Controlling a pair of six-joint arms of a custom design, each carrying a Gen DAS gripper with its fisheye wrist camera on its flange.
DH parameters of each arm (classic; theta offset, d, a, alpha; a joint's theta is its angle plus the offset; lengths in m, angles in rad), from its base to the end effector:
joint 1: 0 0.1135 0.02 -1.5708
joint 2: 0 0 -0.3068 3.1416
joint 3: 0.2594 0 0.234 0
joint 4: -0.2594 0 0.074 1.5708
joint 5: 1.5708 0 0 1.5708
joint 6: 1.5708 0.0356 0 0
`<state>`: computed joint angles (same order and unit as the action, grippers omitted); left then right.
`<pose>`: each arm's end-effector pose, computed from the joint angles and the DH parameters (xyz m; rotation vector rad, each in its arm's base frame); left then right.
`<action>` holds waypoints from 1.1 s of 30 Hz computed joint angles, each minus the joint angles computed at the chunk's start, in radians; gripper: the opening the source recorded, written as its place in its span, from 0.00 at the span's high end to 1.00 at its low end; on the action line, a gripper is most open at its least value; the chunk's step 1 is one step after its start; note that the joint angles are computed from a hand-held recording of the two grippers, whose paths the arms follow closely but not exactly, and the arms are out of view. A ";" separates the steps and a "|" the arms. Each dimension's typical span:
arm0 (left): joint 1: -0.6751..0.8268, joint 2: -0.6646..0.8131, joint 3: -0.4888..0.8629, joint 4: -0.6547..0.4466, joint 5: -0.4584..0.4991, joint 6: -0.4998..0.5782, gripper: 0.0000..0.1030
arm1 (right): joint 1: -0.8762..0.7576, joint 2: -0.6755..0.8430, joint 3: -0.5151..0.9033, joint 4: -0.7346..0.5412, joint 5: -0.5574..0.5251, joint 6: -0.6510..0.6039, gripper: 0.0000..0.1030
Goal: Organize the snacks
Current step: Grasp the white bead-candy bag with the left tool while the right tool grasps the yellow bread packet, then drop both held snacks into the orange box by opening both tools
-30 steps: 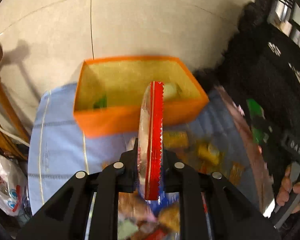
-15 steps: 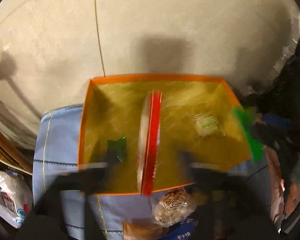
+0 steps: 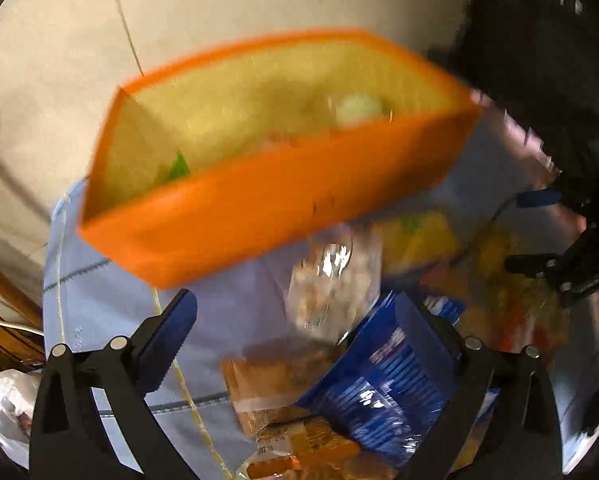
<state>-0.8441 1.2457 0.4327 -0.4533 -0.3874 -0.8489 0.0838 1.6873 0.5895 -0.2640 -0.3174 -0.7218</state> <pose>0.1118 -0.1055 0.1792 -0.0862 2.6529 0.0399 0.2327 0.0307 0.1387 -1.1514 2.5812 0.3365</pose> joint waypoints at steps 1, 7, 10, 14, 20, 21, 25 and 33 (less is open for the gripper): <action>0.035 0.008 -0.024 0.051 0.042 0.033 0.05 | -0.008 0.014 -0.018 0.029 0.002 -0.014 0.04; 0.232 0.101 -0.088 0.298 0.219 0.191 0.05 | 0.035 0.063 -0.071 0.142 -0.008 -0.049 0.04; 0.259 0.163 -0.125 0.408 0.322 0.206 0.33 | 0.061 0.058 -0.109 0.203 -0.019 -0.033 0.08; 0.280 0.267 -0.130 0.436 0.311 0.212 0.55 | 0.079 0.036 -0.128 0.192 0.000 0.021 0.59; 0.311 0.213 -0.125 0.391 0.346 0.243 0.65 | 0.024 -0.115 -0.201 0.162 -0.056 0.071 0.63; 0.304 0.198 -0.119 0.375 0.343 0.242 0.67 | 0.013 -0.151 -0.207 0.138 -0.070 0.072 0.63; 0.224 0.106 -0.109 0.266 0.278 0.197 0.68 | -0.045 -0.269 -0.196 0.021 -0.133 0.069 0.63; 0.029 -0.212 0.024 -0.167 0.152 -0.009 0.68 | -0.183 -0.476 -0.075 -0.273 -0.224 -0.008 0.63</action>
<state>-0.8148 1.0338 0.4563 -0.6201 -0.2351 -0.8580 -0.0992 1.2118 0.5144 -0.5367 -0.5413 -0.7299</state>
